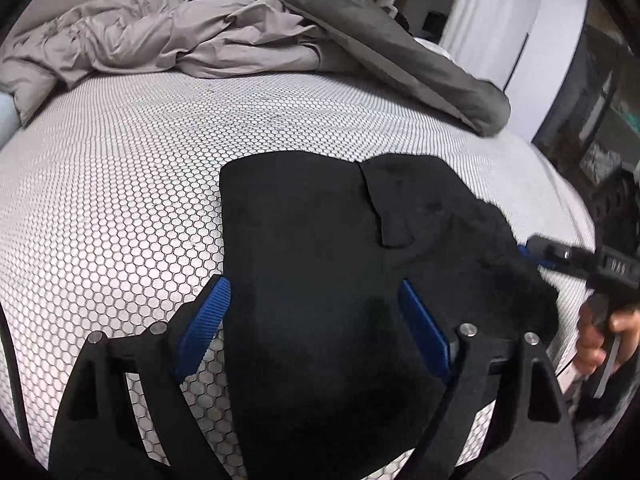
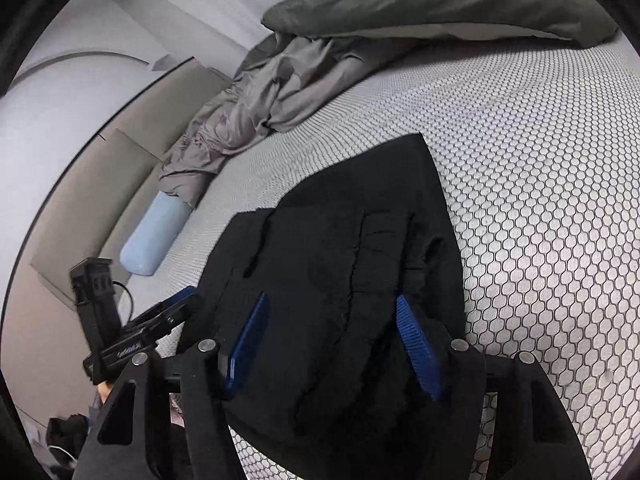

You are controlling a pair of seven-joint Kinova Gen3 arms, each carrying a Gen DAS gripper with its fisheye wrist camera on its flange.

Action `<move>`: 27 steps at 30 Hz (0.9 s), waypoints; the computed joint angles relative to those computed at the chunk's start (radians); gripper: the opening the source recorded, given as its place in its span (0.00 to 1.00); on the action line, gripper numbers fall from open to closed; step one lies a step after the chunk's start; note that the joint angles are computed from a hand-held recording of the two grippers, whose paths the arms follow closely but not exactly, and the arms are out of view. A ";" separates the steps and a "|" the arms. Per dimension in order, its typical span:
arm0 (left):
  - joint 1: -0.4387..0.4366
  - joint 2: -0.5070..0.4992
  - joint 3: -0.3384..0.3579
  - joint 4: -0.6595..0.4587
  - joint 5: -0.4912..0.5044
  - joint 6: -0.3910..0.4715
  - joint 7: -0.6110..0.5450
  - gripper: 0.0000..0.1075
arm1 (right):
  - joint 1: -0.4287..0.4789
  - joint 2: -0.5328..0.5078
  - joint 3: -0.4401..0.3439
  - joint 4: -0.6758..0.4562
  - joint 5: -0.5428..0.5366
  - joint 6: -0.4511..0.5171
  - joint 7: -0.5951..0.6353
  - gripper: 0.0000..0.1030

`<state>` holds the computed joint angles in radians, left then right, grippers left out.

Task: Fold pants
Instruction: 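Press the folded trousers flat with the left gripper while the right gripper holds the edge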

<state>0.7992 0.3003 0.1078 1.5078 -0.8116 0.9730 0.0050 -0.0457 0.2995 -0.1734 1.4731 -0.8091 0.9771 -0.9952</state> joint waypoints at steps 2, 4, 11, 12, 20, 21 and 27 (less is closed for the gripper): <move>0.009 0.003 0.005 -0.005 -0.007 0.023 -0.015 0.78 | 0.025 -0.006 -0.031 0.012 -0.020 -0.012 0.018 0.66; 0.018 0.011 0.012 -0.029 0.001 0.045 -0.027 0.78 | 0.097 -0.004 -0.099 0.027 -0.091 -0.006 0.075 0.66; 0.040 0.047 0.005 -0.091 0.023 0.103 -0.076 0.78 | 0.100 0.035 -0.153 -0.001 -0.055 0.020 0.074 0.53; 0.044 0.051 0.002 -0.096 0.024 0.109 -0.080 0.78 | 0.054 0.042 -0.120 -0.012 -0.014 0.015 0.041 0.37; 0.052 0.016 -0.012 -0.063 0.004 0.063 -0.019 0.78 | -0.031 -0.074 0.029 0.063 -0.021 -0.042 0.068 0.06; 0.045 0.014 -0.009 -0.061 0.007 0.058 -0.017 0.78 | -0.072 -0.084 0.073 0.074 0.006 -0.057 0.048 0.08; 0.021 0.042 -0.001 -0.089 0.063 0.083 -0.067 0.78 | -0.059 -0.061 0.114 0.065 0.012 -0.001 -0.028 0.35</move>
